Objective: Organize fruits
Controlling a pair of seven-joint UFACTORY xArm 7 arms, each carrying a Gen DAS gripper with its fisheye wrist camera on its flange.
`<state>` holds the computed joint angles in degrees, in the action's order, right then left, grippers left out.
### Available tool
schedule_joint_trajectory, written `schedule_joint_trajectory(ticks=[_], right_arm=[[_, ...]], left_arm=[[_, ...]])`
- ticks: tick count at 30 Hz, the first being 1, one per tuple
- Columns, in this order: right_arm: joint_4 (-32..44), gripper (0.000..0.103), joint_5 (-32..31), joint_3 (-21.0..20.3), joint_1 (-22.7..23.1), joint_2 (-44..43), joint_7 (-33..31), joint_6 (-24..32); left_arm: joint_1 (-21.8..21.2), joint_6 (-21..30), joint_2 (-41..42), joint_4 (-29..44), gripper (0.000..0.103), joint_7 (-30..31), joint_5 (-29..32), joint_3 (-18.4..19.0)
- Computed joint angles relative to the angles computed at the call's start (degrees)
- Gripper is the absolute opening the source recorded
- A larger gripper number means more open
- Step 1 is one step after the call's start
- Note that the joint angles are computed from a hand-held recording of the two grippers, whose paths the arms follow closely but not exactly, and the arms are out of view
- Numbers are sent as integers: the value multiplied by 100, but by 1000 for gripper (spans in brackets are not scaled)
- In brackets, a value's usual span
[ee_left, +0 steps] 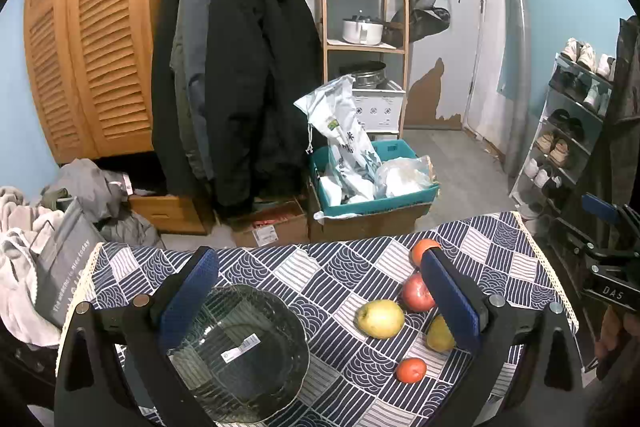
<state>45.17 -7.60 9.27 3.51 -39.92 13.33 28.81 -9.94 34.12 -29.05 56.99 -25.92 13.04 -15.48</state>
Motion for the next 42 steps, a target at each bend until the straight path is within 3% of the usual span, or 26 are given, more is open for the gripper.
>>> schedule_joint_trajectory(ticks=[42], right_arm=[[13, 89, 8, -49, 14, 13, -34, 6]], left_arm=[[-68, -13, 97, -41, 102, 138, -80, 52]])
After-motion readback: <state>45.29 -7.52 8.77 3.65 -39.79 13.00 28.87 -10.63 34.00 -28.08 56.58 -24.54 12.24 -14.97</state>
